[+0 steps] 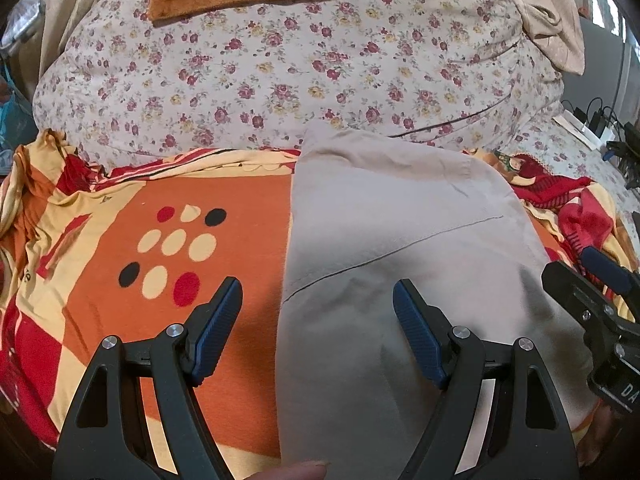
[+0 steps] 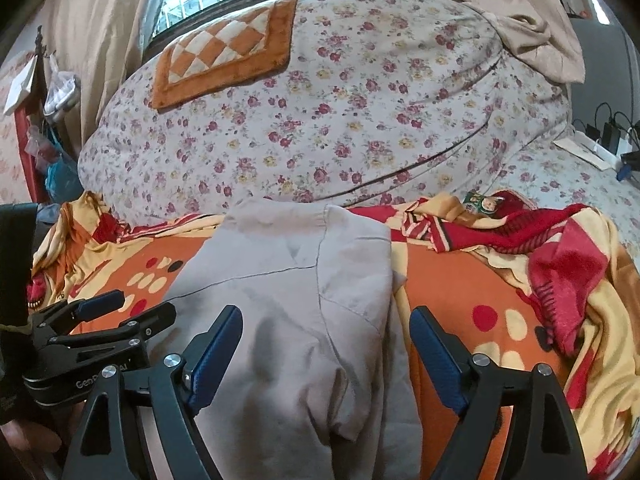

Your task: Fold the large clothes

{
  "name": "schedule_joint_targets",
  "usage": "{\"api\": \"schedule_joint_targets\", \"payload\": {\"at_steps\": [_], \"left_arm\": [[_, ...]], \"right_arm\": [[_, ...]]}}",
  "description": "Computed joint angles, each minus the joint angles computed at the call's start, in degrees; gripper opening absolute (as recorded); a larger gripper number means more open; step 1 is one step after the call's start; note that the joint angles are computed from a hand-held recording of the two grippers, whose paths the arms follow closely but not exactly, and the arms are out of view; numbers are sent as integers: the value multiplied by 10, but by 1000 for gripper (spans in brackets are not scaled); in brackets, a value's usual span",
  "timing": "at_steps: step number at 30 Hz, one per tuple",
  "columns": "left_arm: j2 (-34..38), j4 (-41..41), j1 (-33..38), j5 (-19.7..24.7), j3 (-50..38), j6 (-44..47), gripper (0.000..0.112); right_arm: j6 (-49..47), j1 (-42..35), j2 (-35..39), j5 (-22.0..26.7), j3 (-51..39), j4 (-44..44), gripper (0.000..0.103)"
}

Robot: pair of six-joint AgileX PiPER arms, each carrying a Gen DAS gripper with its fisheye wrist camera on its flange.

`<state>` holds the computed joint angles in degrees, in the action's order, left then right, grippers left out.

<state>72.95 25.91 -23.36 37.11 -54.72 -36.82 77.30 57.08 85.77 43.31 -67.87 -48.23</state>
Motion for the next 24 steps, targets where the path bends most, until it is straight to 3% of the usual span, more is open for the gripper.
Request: {"api": "schedule_joint_targets", "payload": {"at_steps": [24], "left_arm": [[-1, 7, 0, 1, 4, -4, 78]], "right_arm": [[-2, 2, 7, -1, -2, 9, 85]]}}
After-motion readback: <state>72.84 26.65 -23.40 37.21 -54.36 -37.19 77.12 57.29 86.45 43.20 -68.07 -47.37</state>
